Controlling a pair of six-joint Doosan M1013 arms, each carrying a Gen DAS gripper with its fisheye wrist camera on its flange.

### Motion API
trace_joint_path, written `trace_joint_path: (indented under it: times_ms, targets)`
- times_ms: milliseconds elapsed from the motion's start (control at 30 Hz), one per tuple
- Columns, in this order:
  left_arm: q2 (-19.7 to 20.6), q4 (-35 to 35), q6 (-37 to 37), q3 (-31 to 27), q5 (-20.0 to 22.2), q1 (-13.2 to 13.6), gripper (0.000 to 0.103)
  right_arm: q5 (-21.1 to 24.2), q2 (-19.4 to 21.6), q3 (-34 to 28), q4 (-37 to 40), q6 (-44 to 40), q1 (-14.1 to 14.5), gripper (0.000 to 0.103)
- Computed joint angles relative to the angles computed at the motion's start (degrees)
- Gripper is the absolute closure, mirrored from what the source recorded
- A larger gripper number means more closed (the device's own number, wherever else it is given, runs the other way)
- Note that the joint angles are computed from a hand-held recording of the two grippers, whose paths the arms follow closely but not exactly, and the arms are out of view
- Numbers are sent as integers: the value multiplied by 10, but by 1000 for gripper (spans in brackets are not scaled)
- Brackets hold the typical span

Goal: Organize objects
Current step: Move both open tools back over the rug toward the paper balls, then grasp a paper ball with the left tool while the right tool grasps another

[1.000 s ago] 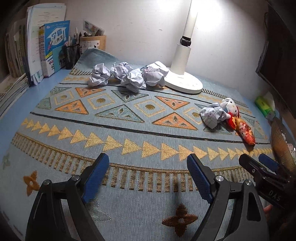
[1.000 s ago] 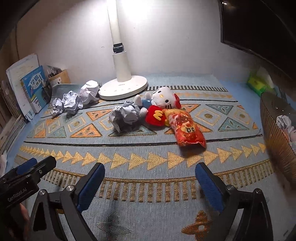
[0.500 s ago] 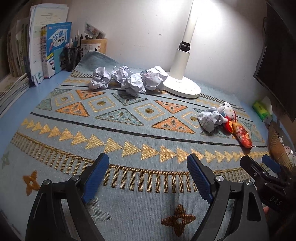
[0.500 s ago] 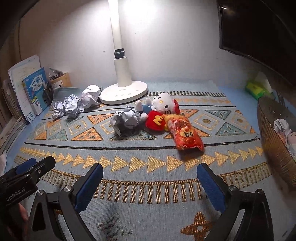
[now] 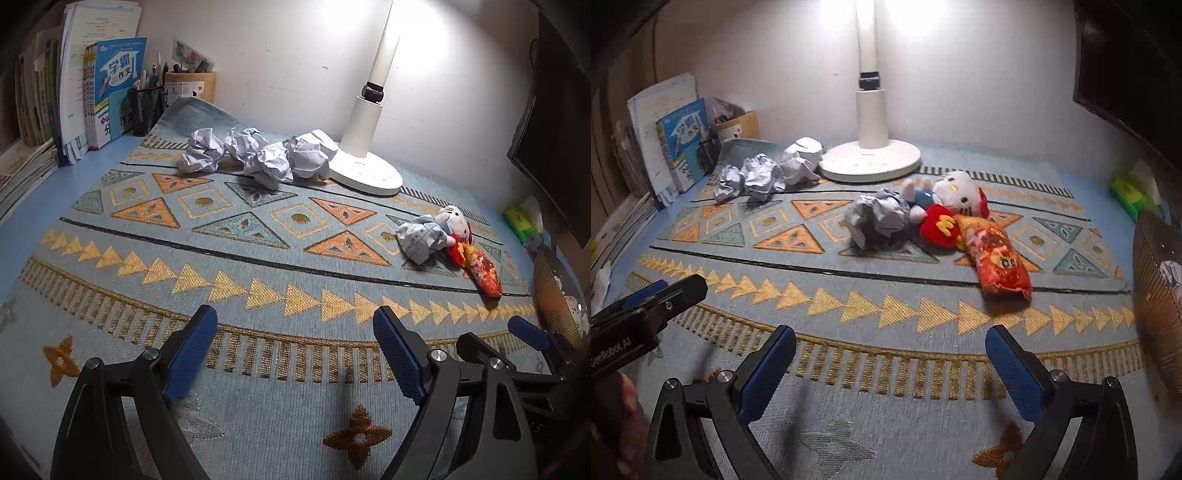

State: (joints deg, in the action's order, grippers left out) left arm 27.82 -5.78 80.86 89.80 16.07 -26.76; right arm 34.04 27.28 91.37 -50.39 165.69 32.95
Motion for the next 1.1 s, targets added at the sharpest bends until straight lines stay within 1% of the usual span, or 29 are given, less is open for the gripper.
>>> trace_joint_path:
  times_ms: [33, 67, 100, 167, 200, 233, 300, 333, 367, 433, 467, 533, 600, 633, 700, 767, 900, 933, 967, 1000, 1033, 1067, 1100]
  targets:
    - [-1, -19, 14, 1, -1, 3, 17, -15, -3, 5, -20, 9, 1, 0]
    - [-1, -50, 42, -1, 4, 7, 17, -15, -3, 4, -32, 10, 3, 0]
    - [-1, -53, 47, -7, 15, 11, 17, -7, 1, -6, -14, -15, 4, 0]
    - [1, -35, 41, -20, 29, 21, 17, -6, 11, -36, 83, -106, -1, 0]
    - [2, -14, 25, -25, 25, 26, 17, -14, 16, -50, 124, -138, -5, 0]
    - [3, 16, 0, -32, 21, 31, 17, -14, 22, -67, 141, -149, -5, 0]
    - [11, 82, -44, -55, 28, 40, 17, 15, 44, -114, 159, -177, -3, 4]
    - [17, 104, -57, -69, 36, 44, 17, 23, 56, -139, 177, -201, -3, 15]
    - [23, 122, -67, -81, 40, 48, 17, 22, 68, -160, 204, -230, -6, 29]
    - [37, 151, -90, -105, 45, 56, 17, 16, 93, -202, 274, -297, -14, 41]
    - [47, 155, -92, -120, 57, 59, 17, 20, 107, -225, 296, -318, -17, 42]
    - [66, 131, -67, -150, 82, 67, 17, 30, 133, -265, 321, -333, -22, 42]
    - [84, 112, -54, -176, 102, 73, 17, 30, 155, -298, 350, -355, -27, 42]
    - [92, 103, -45, -187, 108, 75, 17, 29, 163, -310, 356, -362, -29, 42]
    - [106, 87, -21, -203, 106, 77, 18, 36, 179, -336, 367, -377, -31, 42]
    - [120, 56, 25, -219, 111, 81, 18, 47, 192, -358, 374, -384, -32, 42]
    - [141, -25, 137, -250, 136, 87, 18, 56, 215, -389, 385, -383, -36, 42]
    - [146, -15, 140, -258, 142, 86, 20, 54, 220, -393, 400, -386, -39, 42]
    - [151, 9, 126, -265, 144, 83, 21, 52, 224, -398, 422, -394, -44, 42]
    - [157, 17, 121, -274, 148, 83, 22, 50, 228, -401, 440, -395, -47, 42]
    - [164, 3, 130, -284, 156, 84, 24, 44, 230, -401, 449, -389, -49, 42]
    - [172, -17, 142, -299, 174, 86, 27, 35, 232, -400, 458, -385, -52, 42]
    - [180, -45, 162, -313, 195, 89, 36, 24, 233, -397, 469, -386, -54, 42]
